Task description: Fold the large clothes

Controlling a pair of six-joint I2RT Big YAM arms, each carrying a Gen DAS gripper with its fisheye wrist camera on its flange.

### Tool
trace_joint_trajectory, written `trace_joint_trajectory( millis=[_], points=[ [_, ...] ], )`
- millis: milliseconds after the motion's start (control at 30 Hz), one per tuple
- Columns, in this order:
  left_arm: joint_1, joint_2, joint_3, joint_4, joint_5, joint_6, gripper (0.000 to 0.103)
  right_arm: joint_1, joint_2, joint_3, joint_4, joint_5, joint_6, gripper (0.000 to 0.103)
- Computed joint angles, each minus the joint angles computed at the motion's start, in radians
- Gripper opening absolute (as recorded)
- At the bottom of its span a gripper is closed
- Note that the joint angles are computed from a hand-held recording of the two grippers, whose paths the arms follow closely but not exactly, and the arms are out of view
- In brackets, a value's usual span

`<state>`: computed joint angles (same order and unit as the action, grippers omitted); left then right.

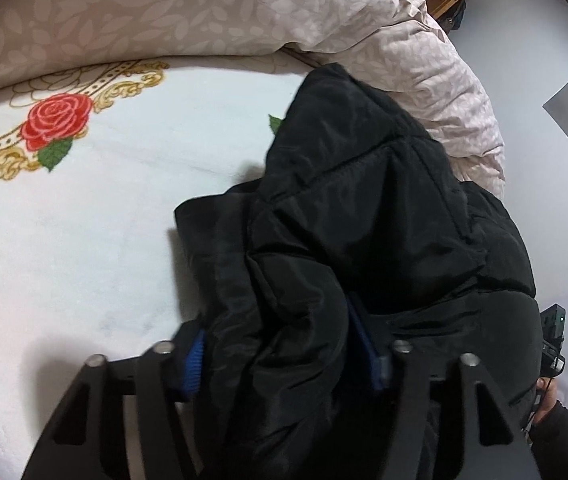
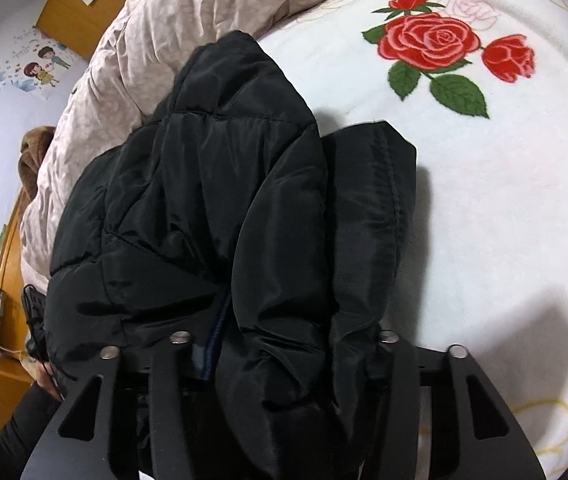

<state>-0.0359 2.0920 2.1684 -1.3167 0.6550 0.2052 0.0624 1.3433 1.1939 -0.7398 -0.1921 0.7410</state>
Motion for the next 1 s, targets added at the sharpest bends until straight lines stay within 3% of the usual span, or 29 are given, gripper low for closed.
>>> trace_joint_trajectory(
  millis=[100, 200, 467, 733, 1000],
  points=[
    [-0.01, -0.024, 0.001, 0.003, -0.038, 0.008, 0.032, 0.016, 0.0, 0.027, -0.028, 0.024, -0.012, 0.032],
    [-0.01, -0.053, 0.003, 0.012, -0.068, 0.011, 0.025, 0.031, -0.017, 0.05, -0.068, 0.057, -0.027, 0.025],
    [0.018, -0.131, 0.035, 0.013, -0.023, 0.026, 0.023, 0.096, -0.106, 0.109, -0.141, 0.132, -0.047, 0.023],
    [0.075, -0.223, -0.034, 0.007, 0.029, 0.064, 0.023, 0.172, -0.192, 0.095, -0.156, 0.186, 0.0, 0.023],
    [0.116, -0.258, -0.069, 0.002, 0.036, 0.079, 0.023, 0.214, -0.169, 0.136, -0.16, 0.207, 0.014, 0.023]
  ],
)
